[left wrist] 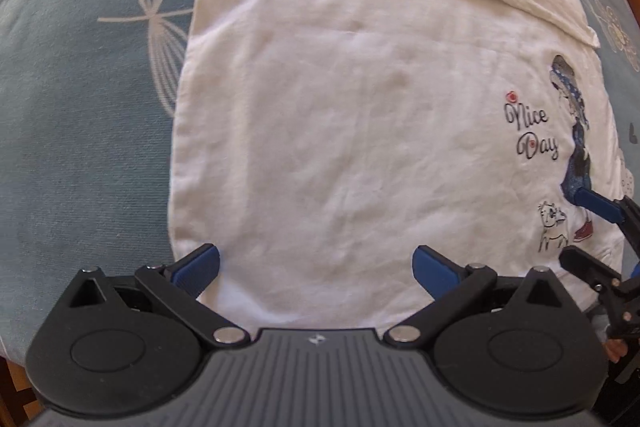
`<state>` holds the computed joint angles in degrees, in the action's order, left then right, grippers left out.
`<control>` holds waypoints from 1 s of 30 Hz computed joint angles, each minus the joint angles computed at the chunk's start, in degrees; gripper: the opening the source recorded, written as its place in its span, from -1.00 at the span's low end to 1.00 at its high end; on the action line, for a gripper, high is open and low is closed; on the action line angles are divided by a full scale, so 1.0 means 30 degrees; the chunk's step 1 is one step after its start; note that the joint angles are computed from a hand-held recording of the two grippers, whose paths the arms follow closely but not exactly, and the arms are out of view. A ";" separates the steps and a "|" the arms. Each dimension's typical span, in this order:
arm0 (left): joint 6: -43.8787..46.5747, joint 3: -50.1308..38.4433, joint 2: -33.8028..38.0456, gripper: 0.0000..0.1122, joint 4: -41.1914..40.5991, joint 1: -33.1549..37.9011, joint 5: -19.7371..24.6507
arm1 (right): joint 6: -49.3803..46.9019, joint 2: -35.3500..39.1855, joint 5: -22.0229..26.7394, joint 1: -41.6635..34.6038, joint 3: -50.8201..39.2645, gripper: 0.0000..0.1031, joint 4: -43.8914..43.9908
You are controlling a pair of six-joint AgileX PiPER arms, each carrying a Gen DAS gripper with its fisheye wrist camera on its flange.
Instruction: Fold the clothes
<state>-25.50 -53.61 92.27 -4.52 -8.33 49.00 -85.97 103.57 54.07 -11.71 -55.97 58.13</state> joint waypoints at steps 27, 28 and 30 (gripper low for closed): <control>0.3264 0.2678 -0.4508 0.82 -0.2601 -0.0148 -0.2494 | -0.0674 -0.0168 -0.1148 0.0359 0.0538 1.00 0.0614; 0.3568 0.1914 -0.4048 0.82 -0.2730 0.0076 -0.3003 | -0.0768 -0.0134 -0.1115 0.0319 0.0550 1.00 0.0676; 0.5447 0.0513 -0.2618 0.82 -0.3934 0.1031 -0.4249 | -0.1011 -0.0021 -0.0974 0.0185 0.0556 1.00 0.0836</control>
